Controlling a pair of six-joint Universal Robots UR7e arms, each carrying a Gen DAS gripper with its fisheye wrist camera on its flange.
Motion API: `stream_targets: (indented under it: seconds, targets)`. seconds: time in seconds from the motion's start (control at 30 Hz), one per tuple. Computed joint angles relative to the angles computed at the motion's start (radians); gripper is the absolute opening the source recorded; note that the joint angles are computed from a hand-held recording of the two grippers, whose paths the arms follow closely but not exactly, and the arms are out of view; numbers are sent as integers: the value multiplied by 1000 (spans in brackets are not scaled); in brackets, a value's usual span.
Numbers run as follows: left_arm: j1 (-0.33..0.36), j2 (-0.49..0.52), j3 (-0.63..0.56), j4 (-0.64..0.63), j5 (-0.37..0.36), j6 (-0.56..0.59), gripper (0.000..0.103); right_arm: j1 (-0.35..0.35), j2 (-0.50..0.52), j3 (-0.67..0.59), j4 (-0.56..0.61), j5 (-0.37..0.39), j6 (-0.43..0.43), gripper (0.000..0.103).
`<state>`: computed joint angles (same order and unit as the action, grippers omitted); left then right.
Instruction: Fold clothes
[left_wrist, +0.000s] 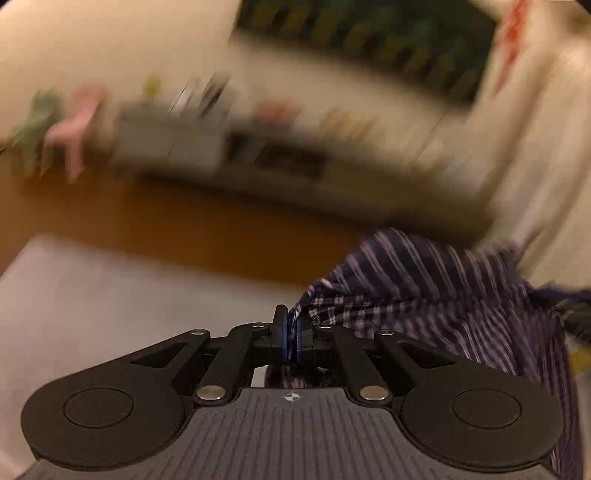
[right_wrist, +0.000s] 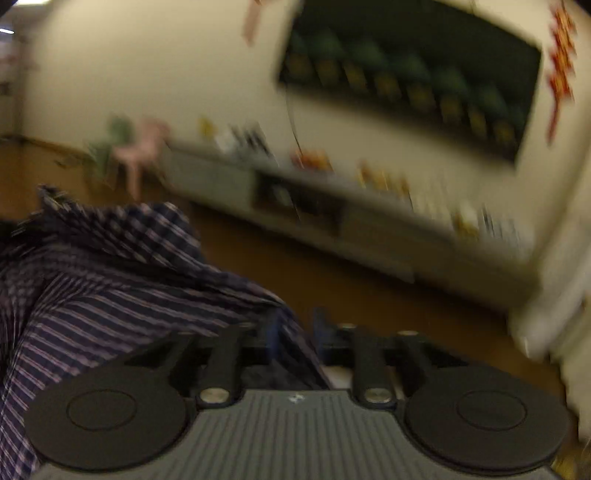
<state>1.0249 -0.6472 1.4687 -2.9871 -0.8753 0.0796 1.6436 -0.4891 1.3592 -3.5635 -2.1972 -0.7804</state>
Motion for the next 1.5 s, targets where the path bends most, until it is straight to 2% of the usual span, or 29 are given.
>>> stream_targets:
  seconds: [0.03, 0.07, 0.1, 0.13, 0.17, 0.27, 0.3, 0.33, 0.4, 0.47, 0.53, 0.6, 0.67, 0.7, 0.73, 0.77, 0.8, 0.83, 0.9, 1.03, 1.1, 1.17, 1.2, 1.23, 1.27, 1.33, 1.37, 1.47, 1.5]
  targets:
    - [16, -4, 30, -20, -9, 3, 3, -22, 22, -32, 49, -26, 57, 35]
    - [35, -20, 72, -50, -44, 17, 3, -45, 24, -21, 60, -10, 112, 37]
    - [52, -46, 121, -73, -82, 30, 5, -74, -3, 31, 73, 44, 158, 41]
    - [65, -72, 165, -78, -110, 30, 6, -103, -51, 125, 58, 123, 179, 47]
    - [78, -101, 206, -63, -143, 21, 6, -125, -88, 204, 28, 162, 180, 50]
    - [99, -176, 271, 50, -213, -28, 6, -152, -204, 453, -39, 212, 172, 57]
    - [94, -195, 288, 73, -221, -54, 20, -147, -254, 537, -43, 226, 180, 61]
    - [84, -213, 316, 76, -226, -84, 41, -140, -289, 616, -63, 239, 185, 67]
    - [61, -254, 386, 83, -235, -135, 60, -127, -350, 764, -103, 269, 193, 75]
    - [40, -292, 456, 101, -267, -178, 63, -116, -416, 898, -120, 324, 201, 90]
    - [9, -327, 545, 82, -294, -232, 63, -96, -444, 968, -114, 330, 187, 93]
    - [-7, -339, 611, 21, -325, -245, 66, -71, -436, 993, -109, 296, 159, 88]
    - [-24, -347, 675, -42, -356, -259, 68, -41, -407, 959, -82, 227, 133, 45]
    - [-29, -347, 696, -69, -373, -260, 68, -31, -401, 947, -70, 210, 125, 34]
    - [-29, -343, 706, -89, -388, -252, 65, -29, -399, 944, -76, 210, 127, 18]
    - [-30, -334, 708, -106, -393, -235, 57, -27, -398, 941, -82, 210, 128, 8]
    - [-31, -323, 704, -121, -392, -214, 25, -28, -398, 940, -94, 213, 128, 7]
    - [-28, -316, 699, -131, -390, -193, 1, -38, -405, 946, -130, 227, 132, 5]
    - [-20, -321, 700, -205, -381, -148, 1, -66, -430, 973, -249, 263, 179, 5]
    - [8, -422, 743, -430, -377, -158, 1, -124, -474, 1002, -462, 311, 297, 5]
    - [37, -469, 758, -554, -272, -187, 1, -169, -478, 997, -577, 244, 391, 5]
    - [59, -487, 741, -622, -63, -193, 0, -208, -458, 955, -663, 118, 453, 8]
    - [80, -485, 710, -593, 42, -201, 1, -225, -442, 927, -690, 47, 459, 12]
    - [110, -487, 675, -523, 109, -241, 2, -241, -424, 899, -705, -9, 440, 19]
    - [128, -503, 653, -434, 135, -310, 2, -252, -408, 876, -714, -43, 409, 30]
    - [162, -521, 638, -382, 98, -364, 2, -255, -385, 846, -726, -73, 385, 36]
    - [154, -519, 647, -404, 95, -333, 2, -244, -374, 840, -751, -62, 369, 39]
    - [94, -501, 694, -449, 8, -181, 2, -201, -340, 852, -866, 29, 255, 54]
    - [76, -499, 708, -426, -46, -145, 7, -185, -330, 854, -853, 77, 222, 55]
